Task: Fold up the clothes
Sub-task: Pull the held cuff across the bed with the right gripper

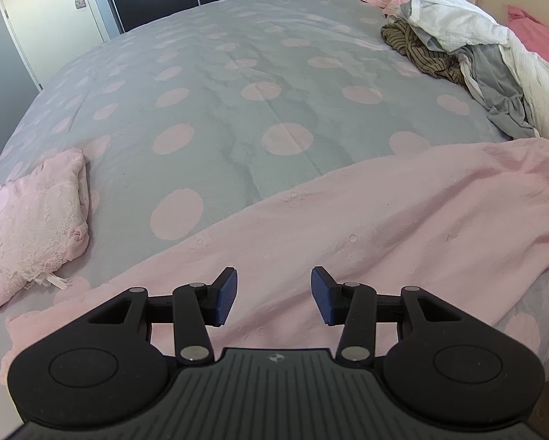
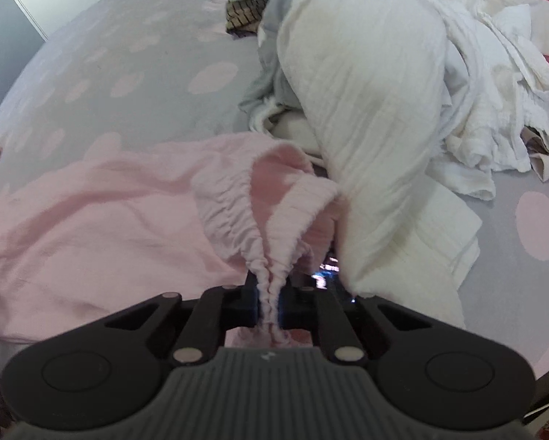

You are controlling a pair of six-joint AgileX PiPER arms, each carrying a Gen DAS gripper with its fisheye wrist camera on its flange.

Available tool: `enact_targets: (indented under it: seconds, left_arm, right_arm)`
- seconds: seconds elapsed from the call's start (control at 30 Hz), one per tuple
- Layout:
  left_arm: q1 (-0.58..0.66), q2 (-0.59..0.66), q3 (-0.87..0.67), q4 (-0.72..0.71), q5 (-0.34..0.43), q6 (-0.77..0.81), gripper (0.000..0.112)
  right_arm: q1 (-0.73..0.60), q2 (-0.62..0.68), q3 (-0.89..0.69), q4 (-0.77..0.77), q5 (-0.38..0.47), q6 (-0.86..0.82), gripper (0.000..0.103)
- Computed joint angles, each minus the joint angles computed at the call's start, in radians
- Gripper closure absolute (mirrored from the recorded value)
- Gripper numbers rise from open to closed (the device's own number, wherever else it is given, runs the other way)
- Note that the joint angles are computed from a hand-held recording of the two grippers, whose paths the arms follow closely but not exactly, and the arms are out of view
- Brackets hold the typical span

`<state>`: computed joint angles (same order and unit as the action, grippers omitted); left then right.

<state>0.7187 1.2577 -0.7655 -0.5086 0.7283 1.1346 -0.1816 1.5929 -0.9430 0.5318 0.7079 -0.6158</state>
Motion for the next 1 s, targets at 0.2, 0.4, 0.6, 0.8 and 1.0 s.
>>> enact_targets:
  seconds: [0.2, 0.4, 0.6, 0.8, 1.0]
  left_arm:
    - [0.105, -0.009, -0.035, -0.071, 0.09, 0.08, 0.07]
    - [0.304, 0.04, -0.125, -0.125, 0.235, 0.148, 0.07]
    - [0.515, 0.153, -0.305, -0.121, 0.386, 0.187, 0.07]
    - [0.679, 0.282, -0.494, -0.129, 0.421, 0.243, 0.07]
    - [0.826, 0.478, -0.729, -0.144, 0.473, 0.202, 0.07]
  right_arm:
    - [0.115, -0.088, -0.044, 0.143, 0.087, 0.005, 0.093]
    - [0.3, -0.095, -0.147, 0.201, 0.1, 0.063, 0.093]
    - [0.512, -0.056, -0.316, 0.172, 0.141, 0.178, 0.093]
    - [0.739, 0.097, -0.567, 0.061, 0.18, 0.304, 0.093]
    - [0.957, 0.371, -1.022, -0.057, 0.335, 0.434, 0.093]
